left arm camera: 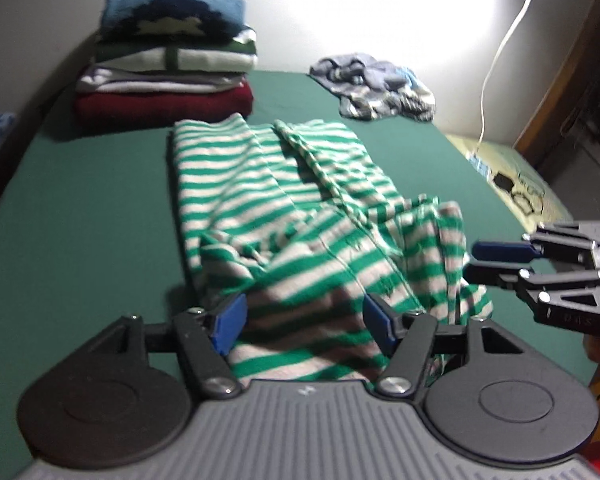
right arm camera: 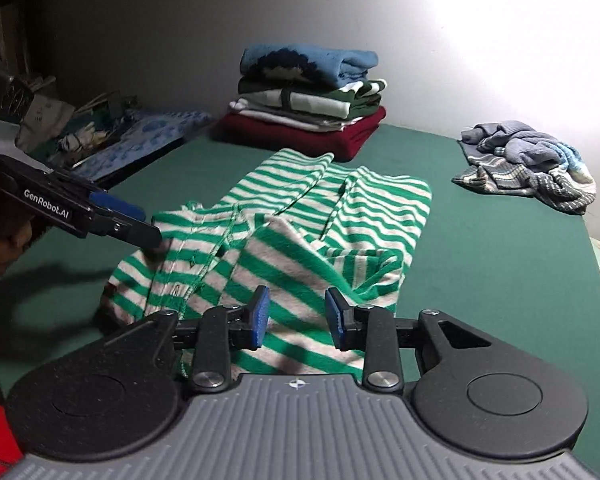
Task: Fold clothes
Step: 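Fold the hoodie hem up over the body with both grippers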
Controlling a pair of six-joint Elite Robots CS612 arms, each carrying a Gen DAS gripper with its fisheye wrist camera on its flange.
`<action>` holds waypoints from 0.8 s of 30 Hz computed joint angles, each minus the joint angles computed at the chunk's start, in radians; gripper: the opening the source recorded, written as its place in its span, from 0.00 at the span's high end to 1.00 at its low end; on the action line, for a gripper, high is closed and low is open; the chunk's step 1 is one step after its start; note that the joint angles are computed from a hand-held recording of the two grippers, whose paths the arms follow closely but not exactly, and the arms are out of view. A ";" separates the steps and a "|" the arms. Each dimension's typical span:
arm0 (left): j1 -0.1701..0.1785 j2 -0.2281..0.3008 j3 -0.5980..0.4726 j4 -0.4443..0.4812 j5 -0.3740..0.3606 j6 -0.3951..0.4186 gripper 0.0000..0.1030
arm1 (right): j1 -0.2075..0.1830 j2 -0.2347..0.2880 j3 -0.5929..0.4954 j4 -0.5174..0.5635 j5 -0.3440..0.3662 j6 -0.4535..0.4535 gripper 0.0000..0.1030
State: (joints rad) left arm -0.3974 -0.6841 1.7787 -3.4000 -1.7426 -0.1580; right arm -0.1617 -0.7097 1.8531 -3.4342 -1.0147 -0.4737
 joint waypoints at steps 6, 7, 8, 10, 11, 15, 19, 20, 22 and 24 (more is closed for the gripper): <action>-0.006 0.046 -0.057 0.029 0.004 -0.034 0.51 | 0.026 0.022 -0.042 0.038 -0.036 0.004 0.85; -0.005 0.050 -0.066 0.029 0.002 -0.034 0.51 | 0.029 0.027 -0.051 0.039 -0.038 0.010 0.85; -0.005 0.055 -0.076 0.029 -0.002 -0.032 0.51 | 0.032 0.032 -0.059 0.041 -0.041 0.017 0.85; -0.005 0.065 -0.097 0.040 -0.005 -0.030 0.51 | 0.037 0.042 -0.077 0.049 -0.048 0.029 0.85; -0.006 0.070 -0.107 0.046 -0.003 -0.026 0.50 | 0.040 0.048 -0.087 0.061 -0.056 0.032 0.85; -0.021 0.083 -0.126 0.049 0.037 0.004 0.39 | 0.053 0.076 -0.121 0.094 -0.093 0.048 0.85; -0.043 0.083 -0.117 0.032 0.118 0.066 0.34 | 0.061 0.104 -0.135 0.049 -0.103 0.053 0.85; -0.043 0.079 -0.112 0.029 0.121 0.071 0.34 | 0.063 0.104 -0.135 0.043 -0.110 0.047 0.85; -0.036 0.066 -0.094 -0.009 0.111 0.071 0.34 | 0.061 0.101 -0.129 0.027 -0.111 0.042 0.86; -0.028 0.054 -0.073 -0.056 0.099 0.073 0.32 | 0.050 0.094 -0.116 -0.016 -0.084 0.076 0.86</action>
State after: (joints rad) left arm -0.4253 -0.6305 1.7056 -3.4565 -1.6439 -0.0851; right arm -0.1118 -0.6157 1.7370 -3.4498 -1.0991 -0.3980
